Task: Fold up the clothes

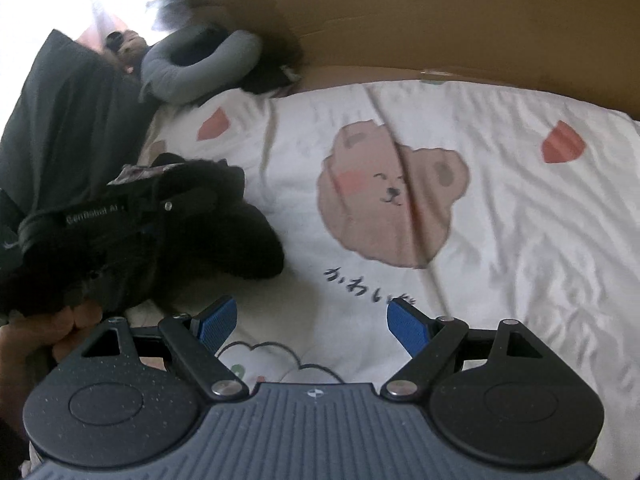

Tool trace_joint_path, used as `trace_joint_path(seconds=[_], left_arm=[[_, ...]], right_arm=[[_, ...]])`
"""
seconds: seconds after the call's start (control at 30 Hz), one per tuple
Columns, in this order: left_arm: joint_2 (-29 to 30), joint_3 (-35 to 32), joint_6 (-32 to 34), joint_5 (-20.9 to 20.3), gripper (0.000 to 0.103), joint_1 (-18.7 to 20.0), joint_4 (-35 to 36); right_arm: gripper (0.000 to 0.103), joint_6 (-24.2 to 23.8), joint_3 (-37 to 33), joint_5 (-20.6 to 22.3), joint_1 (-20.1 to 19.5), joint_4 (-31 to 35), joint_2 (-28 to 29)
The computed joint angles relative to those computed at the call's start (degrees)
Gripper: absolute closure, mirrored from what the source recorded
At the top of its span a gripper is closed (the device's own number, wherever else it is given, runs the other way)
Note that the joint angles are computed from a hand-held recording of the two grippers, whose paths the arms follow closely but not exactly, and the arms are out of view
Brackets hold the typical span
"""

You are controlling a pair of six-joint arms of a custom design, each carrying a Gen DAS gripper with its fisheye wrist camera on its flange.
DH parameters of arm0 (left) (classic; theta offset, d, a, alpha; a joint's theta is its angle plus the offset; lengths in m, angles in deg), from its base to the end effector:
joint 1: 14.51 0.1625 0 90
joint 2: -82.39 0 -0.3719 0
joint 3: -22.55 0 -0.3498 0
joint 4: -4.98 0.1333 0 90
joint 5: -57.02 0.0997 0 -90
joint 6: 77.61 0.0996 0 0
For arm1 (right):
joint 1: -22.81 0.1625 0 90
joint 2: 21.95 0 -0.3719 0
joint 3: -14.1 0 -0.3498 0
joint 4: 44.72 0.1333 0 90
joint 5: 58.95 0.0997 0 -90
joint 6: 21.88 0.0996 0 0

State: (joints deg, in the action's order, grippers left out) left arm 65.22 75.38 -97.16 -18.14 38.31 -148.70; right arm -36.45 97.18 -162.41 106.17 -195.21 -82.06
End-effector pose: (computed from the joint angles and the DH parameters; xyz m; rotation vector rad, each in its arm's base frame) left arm -0.3405 -0.7117 0.0302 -0.3653 -2.9947 0.8486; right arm 0.0347 -0.6539 0.3323 0.0780 -2.6760 0.8349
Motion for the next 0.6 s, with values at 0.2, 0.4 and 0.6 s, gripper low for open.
trace_joint_path(seconds=[0.2, 0.4, 0.6], left_arm=[[5.0, -11.5, -0.6, -0.1, 0.073, 0.1, 15.1], [1.4, -10.2, 4.1, 1.4, 0.051, 0.4, 21.1], [1.5, -16.3, 7.4, 3.1, 0.046, 1.0, 28.0]], right_arm=[[0.016, 0.9, -0.5, -1.2, -0.8, -1.4, 0.0], [0.016, 1.1, 0.1, -1.0, -1.2, -1.0, -0.3], [0.016, 0.4, 0.3, -1.0, -1.1, -0.9, -0.5]])
